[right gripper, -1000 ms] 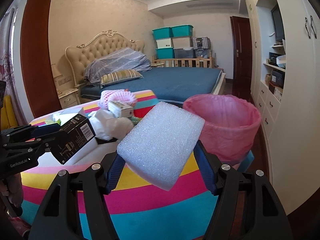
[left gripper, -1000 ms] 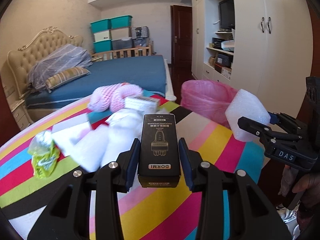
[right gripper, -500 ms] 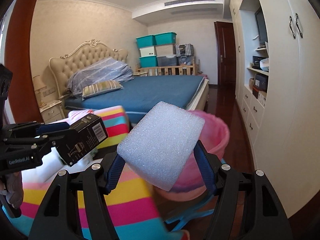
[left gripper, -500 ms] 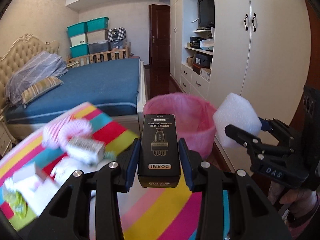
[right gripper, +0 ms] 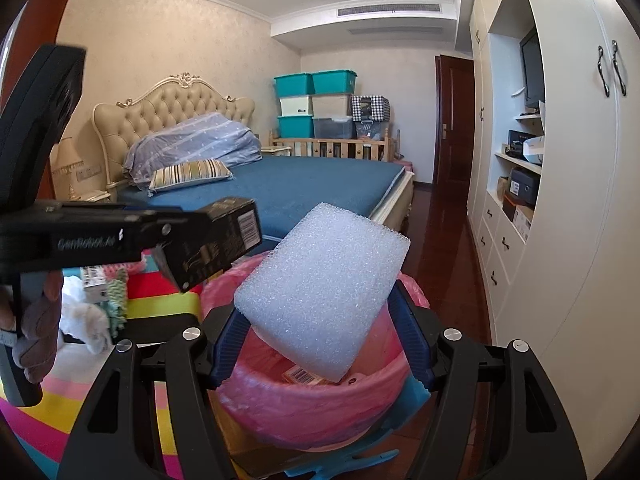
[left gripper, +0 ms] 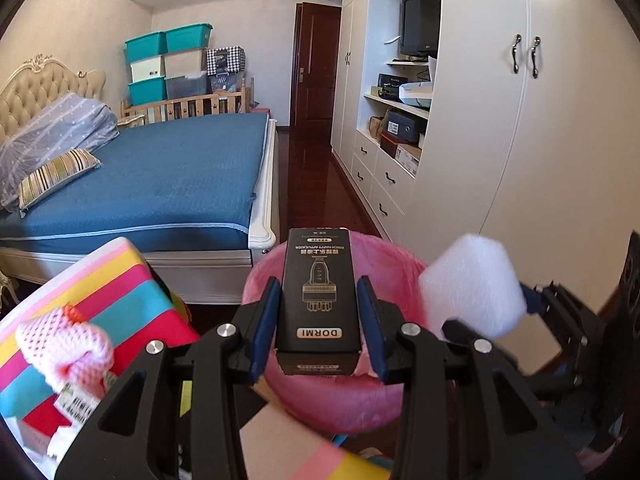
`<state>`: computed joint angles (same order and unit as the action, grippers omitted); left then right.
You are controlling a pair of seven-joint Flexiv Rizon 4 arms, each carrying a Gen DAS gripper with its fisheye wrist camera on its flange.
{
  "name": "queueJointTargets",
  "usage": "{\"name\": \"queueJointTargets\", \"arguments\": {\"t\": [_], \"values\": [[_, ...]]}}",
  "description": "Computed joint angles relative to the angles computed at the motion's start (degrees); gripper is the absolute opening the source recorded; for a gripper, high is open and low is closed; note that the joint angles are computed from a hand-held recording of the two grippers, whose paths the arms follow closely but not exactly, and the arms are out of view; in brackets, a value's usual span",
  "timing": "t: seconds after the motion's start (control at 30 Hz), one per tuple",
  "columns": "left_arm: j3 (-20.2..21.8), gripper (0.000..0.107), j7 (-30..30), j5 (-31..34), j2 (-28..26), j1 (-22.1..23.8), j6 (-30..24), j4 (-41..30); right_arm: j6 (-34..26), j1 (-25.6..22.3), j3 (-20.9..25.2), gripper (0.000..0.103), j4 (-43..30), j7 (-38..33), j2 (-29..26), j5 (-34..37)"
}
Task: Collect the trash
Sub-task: 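Carry both items over the wastebasket and open both tools to drop them, then return both tools to the table and grasp a foam sheet with the right tool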
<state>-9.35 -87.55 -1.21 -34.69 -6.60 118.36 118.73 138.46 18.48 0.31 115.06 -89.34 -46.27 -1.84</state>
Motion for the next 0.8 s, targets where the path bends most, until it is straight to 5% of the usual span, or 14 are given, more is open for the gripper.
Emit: {"name": "queueJointTargets", "arguments": {"t": [0.13,0.17,0.23,0.4,0.8], "values": [[-6.0,0.041,-3.0,4.4,-2.0,5.7,-4.0,-4.0,-1.6,0.3,-0.8,0.068,-2.8,-0.8,-1.7,-1.2],[-6.6,0.045,-2.1,3.1,-2.2,5.8,-3.9,-3.9,-2.0,-0.5,-0.4,0.082,-3.7,-0.8,-2.4,-3.3],[-4.2,0.073,-2.5,1.3,-2.3,3.4,-2.7,-4.2,-3.3,0.6,-1.3,0.088,-4.4,-1.7,-2.8,-2.4],[3.4,0.098,-0.8,-2.3,-0.4,-2.9,3.0,-0.9,-1.7,2.5,-1.8,0.088,-2.1,-3.2,-2.2,2.3],[10.4,0.098,2.8,-8.9,7.8,-5.7,19.9,18.7,5.8,6.3,1.7,0.095,8.3,-3.5,3.9,10.4]]}}
